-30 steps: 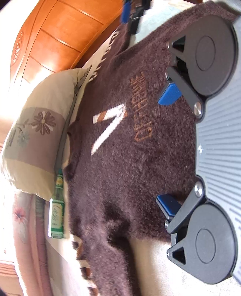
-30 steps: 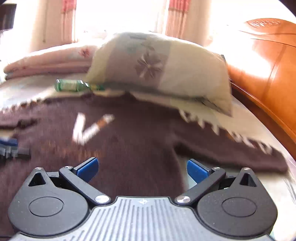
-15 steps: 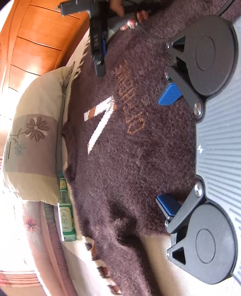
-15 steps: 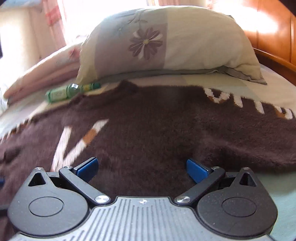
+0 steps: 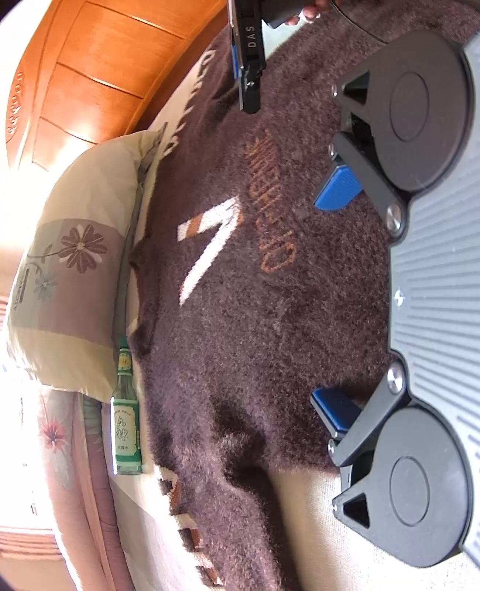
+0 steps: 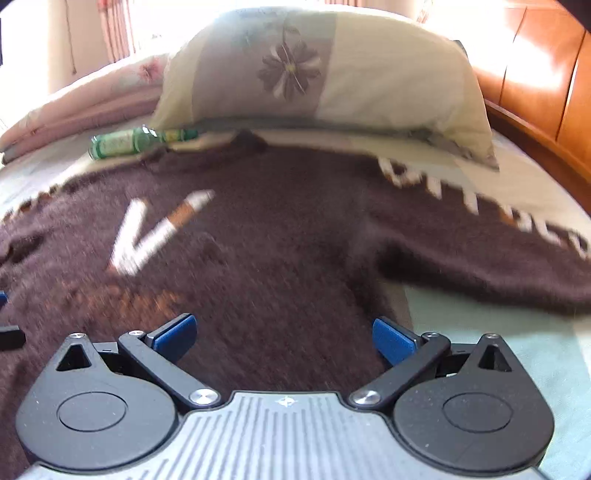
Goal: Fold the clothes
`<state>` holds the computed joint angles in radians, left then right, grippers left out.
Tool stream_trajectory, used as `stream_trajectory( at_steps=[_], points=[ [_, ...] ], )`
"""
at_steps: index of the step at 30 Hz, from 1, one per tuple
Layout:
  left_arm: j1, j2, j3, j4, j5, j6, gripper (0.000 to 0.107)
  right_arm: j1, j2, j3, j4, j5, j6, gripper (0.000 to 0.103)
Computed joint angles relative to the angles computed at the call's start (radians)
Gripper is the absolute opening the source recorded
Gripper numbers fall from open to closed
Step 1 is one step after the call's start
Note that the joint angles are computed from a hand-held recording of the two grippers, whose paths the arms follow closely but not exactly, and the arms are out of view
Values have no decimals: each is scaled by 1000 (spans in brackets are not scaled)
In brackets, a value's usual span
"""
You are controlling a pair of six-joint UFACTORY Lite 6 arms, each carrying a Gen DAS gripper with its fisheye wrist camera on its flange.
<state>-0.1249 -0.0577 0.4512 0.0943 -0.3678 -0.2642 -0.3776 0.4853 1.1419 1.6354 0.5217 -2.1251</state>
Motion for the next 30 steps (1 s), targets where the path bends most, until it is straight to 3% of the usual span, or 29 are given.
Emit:
stream_trajectory(
  at_steps=[3,8,10,13,17,21,27,30],
  points=[
    [18,-24,-16,43,-20,-48,102,56,27,58,39,-12,-23,103],
    [52,-32,-9,127,-21,-139,102,188,191,303,-46,-120,82,103],
    [53,-32,-6,128,-14,-136,102,212,270,396,-164,-179,218,103],
    [47,-40,-7,101,-4,-109,102,167,327,443,-210,-120,297,103],
    [75,-62,-17,235,-17,-240,102,87,207,303,-277,-39,385,103],
    [93,-68,-27,305,-48,-324,102,20,-1,27,-275,-4,281,103],
    [12,-64,-37,115,-42,-138,102,-114,-226,-319,-219,9,27,103],
    [-11,-55,-42,147,-61,-160,102,-165,-306,-442,-134,23,-108,103]
  ],
)
